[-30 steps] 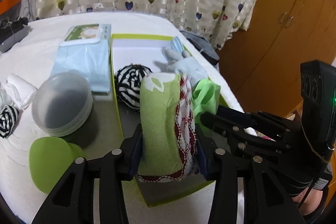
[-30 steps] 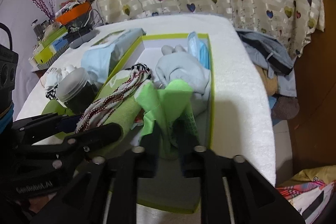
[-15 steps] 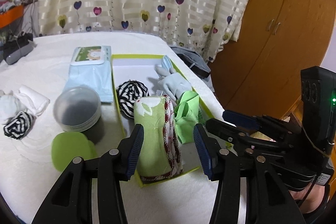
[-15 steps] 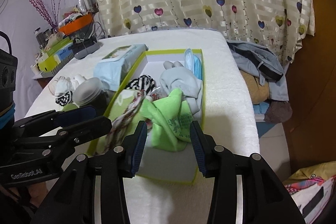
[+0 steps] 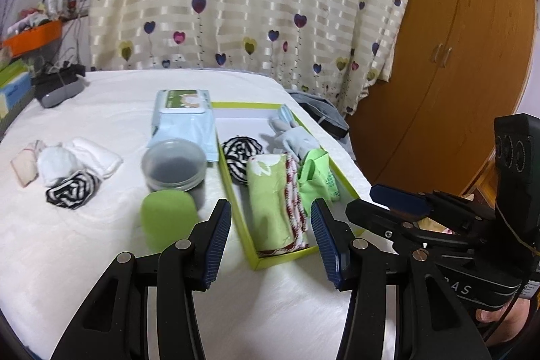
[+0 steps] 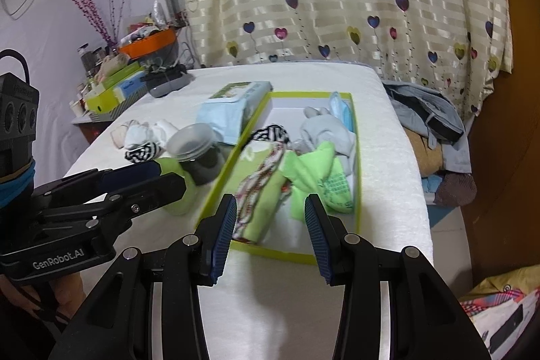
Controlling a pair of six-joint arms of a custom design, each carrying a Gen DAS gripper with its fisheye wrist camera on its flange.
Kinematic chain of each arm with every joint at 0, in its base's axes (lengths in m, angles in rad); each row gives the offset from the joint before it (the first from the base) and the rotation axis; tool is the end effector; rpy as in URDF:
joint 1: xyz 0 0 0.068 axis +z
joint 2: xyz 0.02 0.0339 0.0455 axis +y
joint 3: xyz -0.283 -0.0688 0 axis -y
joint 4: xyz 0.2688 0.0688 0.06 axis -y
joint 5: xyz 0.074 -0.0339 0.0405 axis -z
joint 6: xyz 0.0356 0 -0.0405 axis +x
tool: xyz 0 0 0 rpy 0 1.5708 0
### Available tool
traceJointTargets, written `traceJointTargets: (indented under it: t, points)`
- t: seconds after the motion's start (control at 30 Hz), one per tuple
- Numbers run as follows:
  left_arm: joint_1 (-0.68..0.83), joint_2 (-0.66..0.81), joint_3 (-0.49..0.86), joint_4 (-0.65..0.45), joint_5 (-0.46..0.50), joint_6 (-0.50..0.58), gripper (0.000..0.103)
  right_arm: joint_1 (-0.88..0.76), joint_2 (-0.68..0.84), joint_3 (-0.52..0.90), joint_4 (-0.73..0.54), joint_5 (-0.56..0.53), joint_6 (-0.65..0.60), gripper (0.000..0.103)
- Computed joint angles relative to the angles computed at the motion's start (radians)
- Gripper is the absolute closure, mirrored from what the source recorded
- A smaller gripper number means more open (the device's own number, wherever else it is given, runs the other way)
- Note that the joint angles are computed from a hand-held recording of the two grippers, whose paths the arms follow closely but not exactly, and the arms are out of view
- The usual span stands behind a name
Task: Organize soft objects
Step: 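Lower both items into the box and open both grippers, then withdraw both grippers toward the white socks and black-and-white striped sock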
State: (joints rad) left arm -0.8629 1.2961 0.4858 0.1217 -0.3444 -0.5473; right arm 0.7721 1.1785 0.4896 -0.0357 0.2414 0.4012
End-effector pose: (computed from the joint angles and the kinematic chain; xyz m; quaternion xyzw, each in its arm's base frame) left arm 0.1749 -0.1859 0.1642 0.0678 0.8913 -0.1546 0.4207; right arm 0.1770 0.1605 0.1785 -0.1183 0.8988 0.1342 0.4002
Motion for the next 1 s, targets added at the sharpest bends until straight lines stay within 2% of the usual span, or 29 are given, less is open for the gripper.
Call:
traceJointTargets:
  t: [0.8, 1.0]
  points:
    - [0.043, -0.300, -0.164, -0.083, -0.022, -0.027, 0.055, 0.187, 0.080, 0.094, -0.037, 0.097, 0.015, 0.059]
    - [0.103, -0.353, -0.198, -0.099, 0.008, -0.025, 0.055, 0.214, 0.128, 0.128, -0.032, 0.099, 0.008, 0.059]
